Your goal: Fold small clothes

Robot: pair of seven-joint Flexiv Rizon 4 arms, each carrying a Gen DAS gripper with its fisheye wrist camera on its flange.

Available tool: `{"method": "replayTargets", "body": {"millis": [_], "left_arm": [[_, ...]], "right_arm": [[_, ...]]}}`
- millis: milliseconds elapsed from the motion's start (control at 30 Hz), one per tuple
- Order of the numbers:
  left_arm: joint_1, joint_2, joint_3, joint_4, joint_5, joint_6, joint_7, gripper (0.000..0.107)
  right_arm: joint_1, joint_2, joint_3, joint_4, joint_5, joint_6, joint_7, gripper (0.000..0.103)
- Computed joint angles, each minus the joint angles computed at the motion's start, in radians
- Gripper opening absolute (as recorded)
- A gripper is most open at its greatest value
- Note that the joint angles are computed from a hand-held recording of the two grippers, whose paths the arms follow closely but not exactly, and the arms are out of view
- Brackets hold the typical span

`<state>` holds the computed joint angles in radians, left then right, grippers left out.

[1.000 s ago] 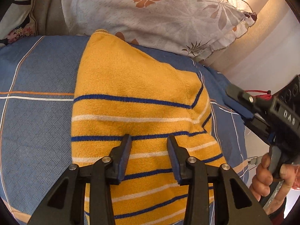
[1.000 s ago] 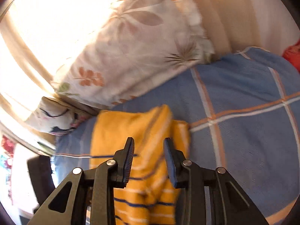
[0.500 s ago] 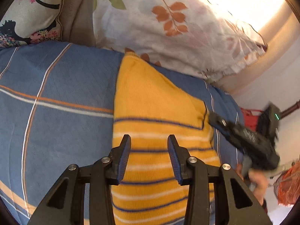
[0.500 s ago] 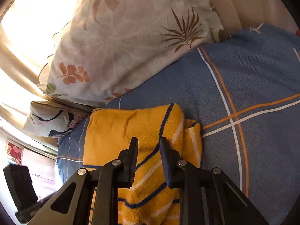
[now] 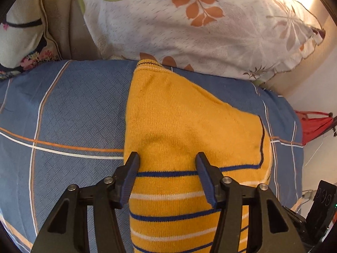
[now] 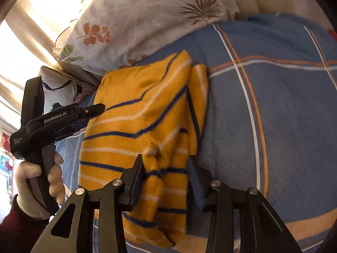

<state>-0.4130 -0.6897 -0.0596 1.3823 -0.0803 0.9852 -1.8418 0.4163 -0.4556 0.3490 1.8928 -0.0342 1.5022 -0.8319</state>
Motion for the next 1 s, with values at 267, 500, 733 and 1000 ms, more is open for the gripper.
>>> {"method": "replayTargets", "body": {"millis": [267, 500, 733, 1000], "left_arm": [[-0.046, 0.088, 0.061, 0.039, 0.099, -0.086, -0.091, 0.054], [-0.059, 0.156, 0.070, 0.087, 0.196, -0.148, -0.153, 0.054], [-0.032, 0.187, 0.059, 0.116, 0.223, -0.179, -0.183, 0.054], [-0.009, 0.200, 0.047, 0.141, 0.226, -0.186, -0.184, 0.054]], "right_arm": [[0.079, 0.065, -0.106, 0.079, -0.055, 0.034, 0.052, 0.057], [0.323, 0.108, -0.432, 0.177, -0.245, 0.157, 0.269, 0.061], [0.228, 0.072, -0.333, 0.145, -0.236, 0.162, 0.268, 0.067], [0.240, 0.057, -0.348, 0.133, -0.241, 0.154, 0.288, 0.072]]}}
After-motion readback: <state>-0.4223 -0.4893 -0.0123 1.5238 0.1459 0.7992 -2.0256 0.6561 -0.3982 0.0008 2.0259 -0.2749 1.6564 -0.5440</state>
